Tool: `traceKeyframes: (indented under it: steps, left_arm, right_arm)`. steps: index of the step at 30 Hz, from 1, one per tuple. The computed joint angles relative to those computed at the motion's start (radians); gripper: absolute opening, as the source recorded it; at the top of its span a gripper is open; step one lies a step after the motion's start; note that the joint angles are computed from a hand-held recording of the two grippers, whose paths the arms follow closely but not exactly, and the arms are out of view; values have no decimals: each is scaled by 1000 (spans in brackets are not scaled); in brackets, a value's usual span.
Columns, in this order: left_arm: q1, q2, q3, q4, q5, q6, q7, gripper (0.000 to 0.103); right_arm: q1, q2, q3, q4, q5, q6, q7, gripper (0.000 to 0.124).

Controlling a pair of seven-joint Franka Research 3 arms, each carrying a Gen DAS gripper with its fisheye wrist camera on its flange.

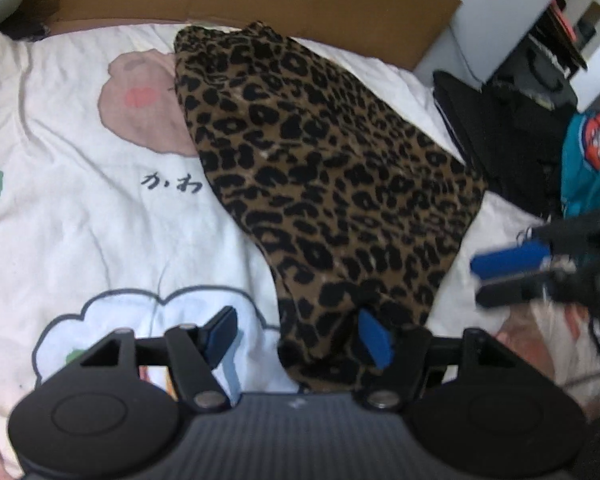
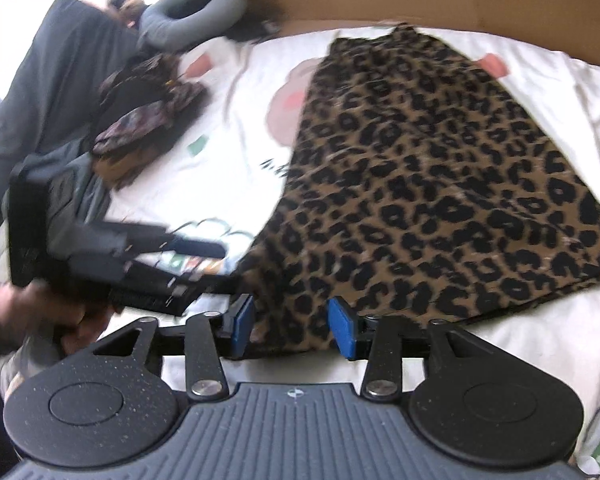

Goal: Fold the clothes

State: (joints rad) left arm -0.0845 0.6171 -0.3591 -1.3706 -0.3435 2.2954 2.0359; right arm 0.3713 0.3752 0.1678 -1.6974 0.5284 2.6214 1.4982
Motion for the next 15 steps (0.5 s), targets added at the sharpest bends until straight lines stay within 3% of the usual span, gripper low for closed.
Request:
traceKeyframes:
  steps: [6,15]
  left_arm:
    - [-7,36,-4,49,-9,-11,-33,70]
    - [-10,57,-5,70,-5,-14,-71,70]
  right_arm:
    - [-6,19,37,29,47,-24,-119,63]
    - [45,54,11,39,-41,-1,-116,62]
